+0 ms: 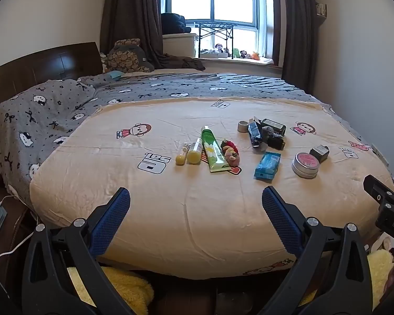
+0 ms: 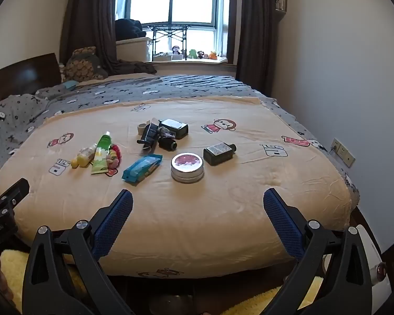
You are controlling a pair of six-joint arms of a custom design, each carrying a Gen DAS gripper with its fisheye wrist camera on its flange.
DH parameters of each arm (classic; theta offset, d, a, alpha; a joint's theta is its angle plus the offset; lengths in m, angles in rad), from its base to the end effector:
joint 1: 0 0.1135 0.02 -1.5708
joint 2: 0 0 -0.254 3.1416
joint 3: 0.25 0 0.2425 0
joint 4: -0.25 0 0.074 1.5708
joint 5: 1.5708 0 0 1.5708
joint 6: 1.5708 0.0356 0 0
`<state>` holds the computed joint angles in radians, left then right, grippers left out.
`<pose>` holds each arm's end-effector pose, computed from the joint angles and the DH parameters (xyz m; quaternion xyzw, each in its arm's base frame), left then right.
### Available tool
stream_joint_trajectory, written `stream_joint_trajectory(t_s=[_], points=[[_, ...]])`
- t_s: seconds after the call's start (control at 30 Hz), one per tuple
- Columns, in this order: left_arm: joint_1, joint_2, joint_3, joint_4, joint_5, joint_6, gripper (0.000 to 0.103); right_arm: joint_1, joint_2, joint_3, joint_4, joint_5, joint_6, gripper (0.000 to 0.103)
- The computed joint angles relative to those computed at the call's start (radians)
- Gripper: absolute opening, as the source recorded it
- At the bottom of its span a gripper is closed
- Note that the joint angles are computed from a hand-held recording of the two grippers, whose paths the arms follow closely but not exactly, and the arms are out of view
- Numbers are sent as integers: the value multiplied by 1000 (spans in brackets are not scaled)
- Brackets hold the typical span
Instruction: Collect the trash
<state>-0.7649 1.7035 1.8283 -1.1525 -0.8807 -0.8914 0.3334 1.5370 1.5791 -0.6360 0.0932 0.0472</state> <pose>0.2565 -0.2082 0.3713 -0.1692 0.8625 0.0989 0.4666 0.3170 0.1063 0.3759 -0.1042 0.8762 0.0483 0.4681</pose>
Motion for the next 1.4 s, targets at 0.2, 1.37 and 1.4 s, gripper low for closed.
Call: stream_joint_trajectory(t_s=[0.2,1.37,1.4], points=[[2,-2,2,0,10,9,95,5,-9,-13,36,9,-13,100],[3,-16,-40,22,10,-4,95,5,-22,-20,28,-7,1,100],[3,-15,-39,20,10,-4,95,5,-22,-20,28,-7,1,100]])
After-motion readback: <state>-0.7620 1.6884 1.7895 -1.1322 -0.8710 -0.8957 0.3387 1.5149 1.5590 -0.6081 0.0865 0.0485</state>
